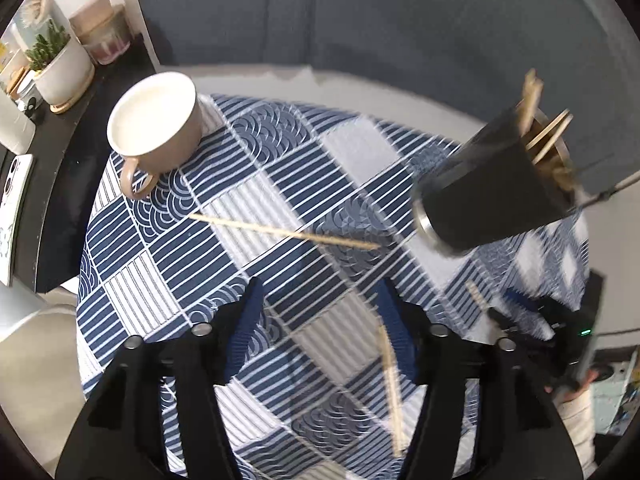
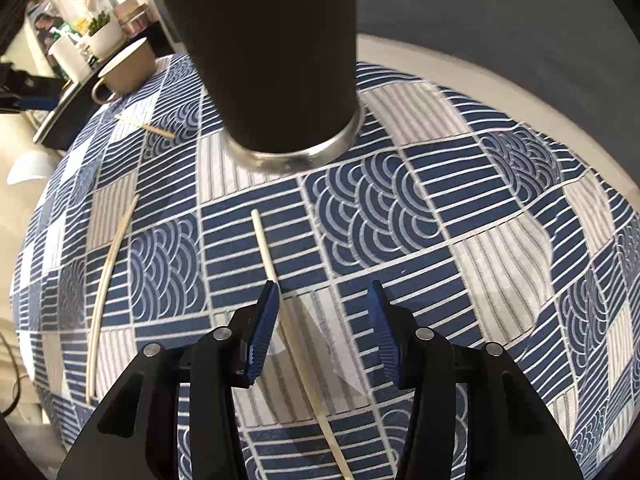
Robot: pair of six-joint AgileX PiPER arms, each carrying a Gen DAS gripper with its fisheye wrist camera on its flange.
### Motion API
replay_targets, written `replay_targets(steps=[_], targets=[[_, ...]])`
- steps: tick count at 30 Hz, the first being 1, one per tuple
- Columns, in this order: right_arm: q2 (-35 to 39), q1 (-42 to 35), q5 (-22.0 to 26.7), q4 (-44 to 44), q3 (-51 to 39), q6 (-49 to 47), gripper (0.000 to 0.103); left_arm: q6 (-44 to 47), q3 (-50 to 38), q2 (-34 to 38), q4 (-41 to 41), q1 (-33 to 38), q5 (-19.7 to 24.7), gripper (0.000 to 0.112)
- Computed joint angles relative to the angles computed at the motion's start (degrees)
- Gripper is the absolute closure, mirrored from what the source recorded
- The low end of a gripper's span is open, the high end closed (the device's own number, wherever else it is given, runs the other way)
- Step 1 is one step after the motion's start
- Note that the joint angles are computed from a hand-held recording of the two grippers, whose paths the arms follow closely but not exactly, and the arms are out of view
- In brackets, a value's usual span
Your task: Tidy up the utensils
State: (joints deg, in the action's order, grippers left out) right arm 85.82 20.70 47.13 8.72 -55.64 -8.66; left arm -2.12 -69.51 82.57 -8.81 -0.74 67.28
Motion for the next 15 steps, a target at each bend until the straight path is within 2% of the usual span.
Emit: replay_targets(steps=[2, 5, 12, 15], targets=[[-0.34, 1.24, -0.31, -1.64, 0.45, 0.15, 0.052, 1.88, 0.94, 1.42, -0.33, 0.9, -0.66, 0.045], [-0.61, 3.89, -1.09, -5.59, 1.13, 1.72, 0.052, 2.58, 1.34, 4.71, 0.27, 1.73, -0.85, 0.043], [-0.6, 3.49, -1.93, -7.63, 1.02, 1.63, 0.052, -1.9, 0.51, 10.25, -0.42, 3.68, -1.83, 0.043], [-0.19, 2.2, -1.16, -6.54, 0.32, -1.67, 0.052, -4.69, -1.0, 12.42, -1.14, 4.04, -1.97, 0.043]])
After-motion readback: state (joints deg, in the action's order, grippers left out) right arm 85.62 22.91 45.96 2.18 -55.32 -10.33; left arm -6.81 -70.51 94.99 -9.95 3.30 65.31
